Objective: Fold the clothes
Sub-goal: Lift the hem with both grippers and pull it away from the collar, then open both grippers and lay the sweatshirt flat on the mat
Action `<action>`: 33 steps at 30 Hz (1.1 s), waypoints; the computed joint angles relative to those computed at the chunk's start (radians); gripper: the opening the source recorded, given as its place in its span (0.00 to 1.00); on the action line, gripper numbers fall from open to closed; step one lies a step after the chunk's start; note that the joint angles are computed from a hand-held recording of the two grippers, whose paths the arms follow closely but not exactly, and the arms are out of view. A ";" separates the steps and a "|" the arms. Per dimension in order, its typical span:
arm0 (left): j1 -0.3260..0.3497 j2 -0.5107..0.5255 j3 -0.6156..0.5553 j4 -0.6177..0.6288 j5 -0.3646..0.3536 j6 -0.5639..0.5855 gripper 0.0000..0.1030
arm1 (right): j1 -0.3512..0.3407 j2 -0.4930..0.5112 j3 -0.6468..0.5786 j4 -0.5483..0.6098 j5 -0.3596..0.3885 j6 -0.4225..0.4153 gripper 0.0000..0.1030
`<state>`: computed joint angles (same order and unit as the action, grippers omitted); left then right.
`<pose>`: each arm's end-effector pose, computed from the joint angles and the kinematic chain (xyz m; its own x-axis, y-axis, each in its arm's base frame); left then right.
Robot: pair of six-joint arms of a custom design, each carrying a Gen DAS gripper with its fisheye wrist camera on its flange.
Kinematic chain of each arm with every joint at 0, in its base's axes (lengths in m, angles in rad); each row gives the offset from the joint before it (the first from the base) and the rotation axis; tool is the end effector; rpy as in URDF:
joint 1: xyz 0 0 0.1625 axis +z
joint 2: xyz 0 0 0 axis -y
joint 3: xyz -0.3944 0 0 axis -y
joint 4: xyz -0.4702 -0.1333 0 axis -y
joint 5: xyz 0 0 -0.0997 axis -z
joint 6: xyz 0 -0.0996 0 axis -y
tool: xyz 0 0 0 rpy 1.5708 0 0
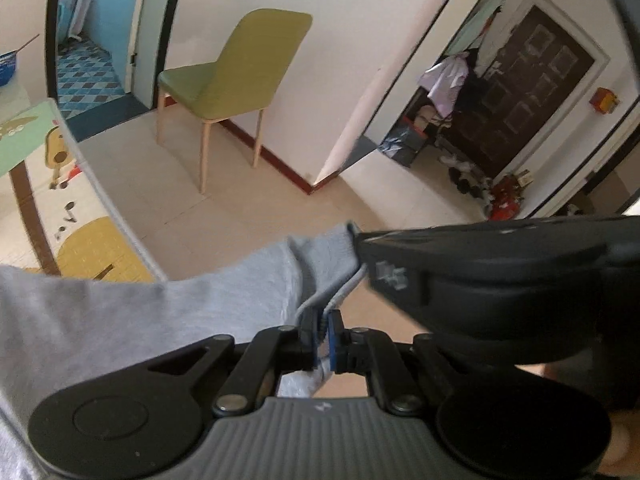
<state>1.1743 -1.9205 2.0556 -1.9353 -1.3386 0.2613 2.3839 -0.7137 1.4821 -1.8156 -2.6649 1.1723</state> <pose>-0.0297 -0.4753 0.3980 -0.7896 0.5485 -0.2752 0.6004 0.7831 -0.1618 0.5391 -0.4483 0.0045 -0.5769 0.3007 0.7594 -0.2509 0.8195 -0.5152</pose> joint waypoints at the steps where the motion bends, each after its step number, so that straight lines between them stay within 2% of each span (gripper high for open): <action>1: -0.003 -0.004 0.003 -0.001 0.015 -0.005 0.10 | 0.005 -0.002 -0.001 0.026 -0.012 0.020 0.05; 3: 0.004 -0.010 0.002 -0.010 0.028 0.003 0.10 | 0.016 -0.003 -0.006 0.048 -0.034 0.044 0.08; 5: 0.013 -0.016 -0.008 -0.008 0.042 0.005 0.11 | 0.019 -0.011 0.007 -0.022 -0.010 0.009 0.08; 9: 0.046 -0.025 -0.043 -0.009 0.063 0.027 0.25 | 0.023 0.006 0.001 -0.104 0.025 -0.044 0.08; 13: 0.091 -0.025 -0.090 -0.011 0.084 0.063 0.43 | 0.023 0.069 -0.039 -0.203 0.077 -0.132 0.08; 19: 0.171 -0.010 -0.167 0.005 0.113 0.107 0.51 | 0.030 0.202 -0.161 -0.300 0.155 -0.260 0.10; 23: 0.214 -0.015 -0.207 0.026 0.143 0.128 0.53 | 0.044 0.300 -0.269 -0.312 0.195 -0.319 0.10; 28: 0.268 -0.048 -0.232 0.014 0.173 0.198 0.64 | 0.061 0.402 -0.382 -0.318 0.245 -0.371 0.11; 33: 0.341 -0.062 -0.276 0.027 0.201 0.250 0.66 | 0.081 0.500 -0.493 -0.293 0.291 -0.410 0.13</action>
<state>1.5151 -1.9830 1.7795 -1.9079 -1.1371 0.5117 2.4654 -0.2135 0.9890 -2.1090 -2.3740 0.7625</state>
